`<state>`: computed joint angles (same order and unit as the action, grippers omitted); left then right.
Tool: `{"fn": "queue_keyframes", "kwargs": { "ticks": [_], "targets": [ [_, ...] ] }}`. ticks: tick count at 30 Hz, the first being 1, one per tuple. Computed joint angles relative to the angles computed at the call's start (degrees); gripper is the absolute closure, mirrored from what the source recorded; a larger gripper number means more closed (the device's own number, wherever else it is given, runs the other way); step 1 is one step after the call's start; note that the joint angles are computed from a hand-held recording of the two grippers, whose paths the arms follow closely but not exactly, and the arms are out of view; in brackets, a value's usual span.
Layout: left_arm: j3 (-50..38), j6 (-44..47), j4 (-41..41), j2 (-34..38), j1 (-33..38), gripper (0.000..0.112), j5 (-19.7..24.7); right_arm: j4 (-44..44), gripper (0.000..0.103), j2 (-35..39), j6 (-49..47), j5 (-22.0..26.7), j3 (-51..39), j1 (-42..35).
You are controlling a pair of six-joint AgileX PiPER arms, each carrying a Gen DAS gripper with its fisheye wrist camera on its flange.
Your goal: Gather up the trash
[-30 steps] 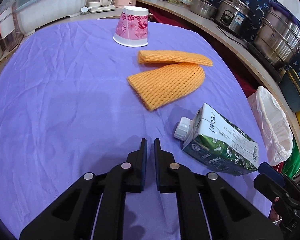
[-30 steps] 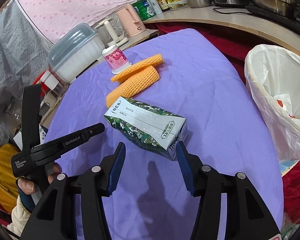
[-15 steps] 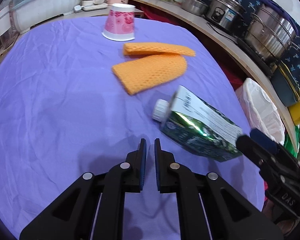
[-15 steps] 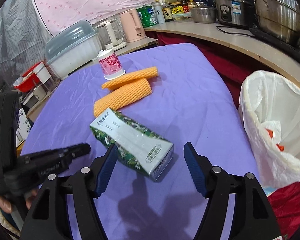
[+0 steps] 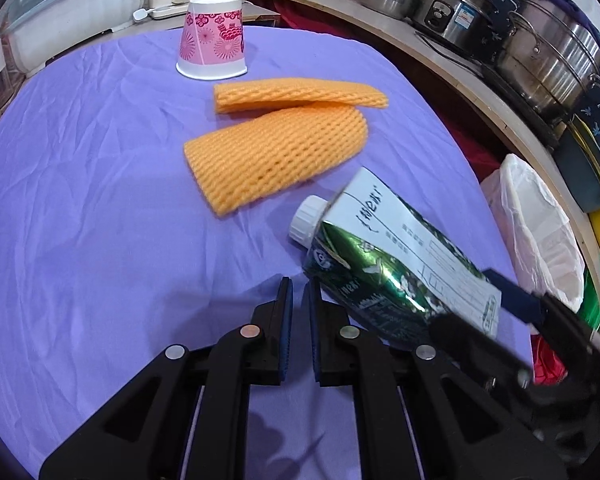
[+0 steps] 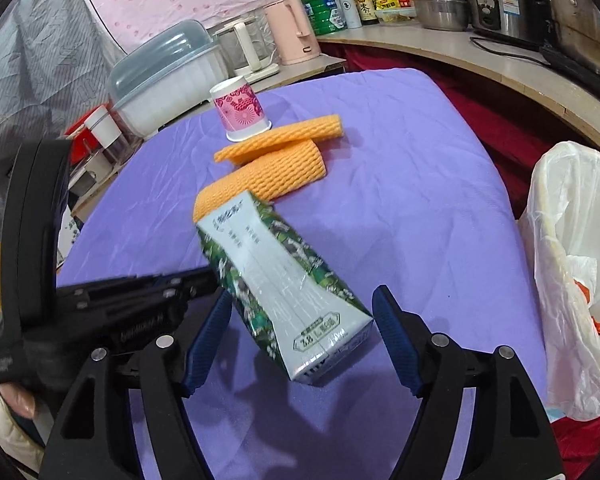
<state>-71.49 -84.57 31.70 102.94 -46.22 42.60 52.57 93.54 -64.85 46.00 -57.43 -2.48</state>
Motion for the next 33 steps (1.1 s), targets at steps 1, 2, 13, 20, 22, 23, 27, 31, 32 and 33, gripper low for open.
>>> {"fn": "queue_keyframes", "kwargs": {
  "ticks": [1, 2, 13, 20, 22, 23, 27, 31, 32, 33],
  "targets": [
    [-0.65, 0.59, -0.19, 0.35, 0.46, 0.105, 0.09, 0.07, 0.033, 0.04, -0.17, -0.03, 0.21, -0.17],
    [-1.23, 0.90, 0.01, 0.72, 0.73, 0.105, 0.05, 0.22, 0.033, 0.16, -0.51, 0.05, 0.47, -0.45],
    [-1.85, 1.03, 1.03, 0.47, 2.30, 0.077, 0.46, 1.66, 0.050, 0.27, 0.47, -6.67, 2.76, 0.89],
    [1.56, -0.99, 4.76, -2.03, 5.55, 0.055, 0.91, 4.88, 0.052, 0.63, 1.42, -5.30, 1.25, -4.15],
    [1.74, -0.34, 4.84, -1.80, 6.67, 0.053, 0.11, 4.82, 0.052, 1.01, 2.56, -5.10, 0.51, -4.85],
    [1.66, 0.78, 4.22, -1.44, 7.59, 0.053, -0.63, 4.71, 0.052, 1.28, 3.22, -5.02, 0.06, -5.02],
    [0.61, 2.74, 3.67, 0.18, 9.42, 0.047, -2.40, 5.28, 0.052, 2.16, 3.86, -4.69, -0.96, -5.35],
    [-2.68, 4.78, 4.54, 2.84, 8.89, 0.056, -0.91, 5.75, 0.052, 3.18, 4.28, -4.57, -1.45, -5.25],
    [-3.38, 5.52, 4.68, 3.34, 8.51, 0.065, -0.60, 6.01, 0.052, 3.16, 4.09, -4.60, -1.20, -5.30],
    [-3.65, 6.03, 4.71, 3.52, 8.29, 0.071, -0.55, 6.18, 0.052, 3.22, 4.06, -4.54, -1.09, -5.36]
  ]
}}
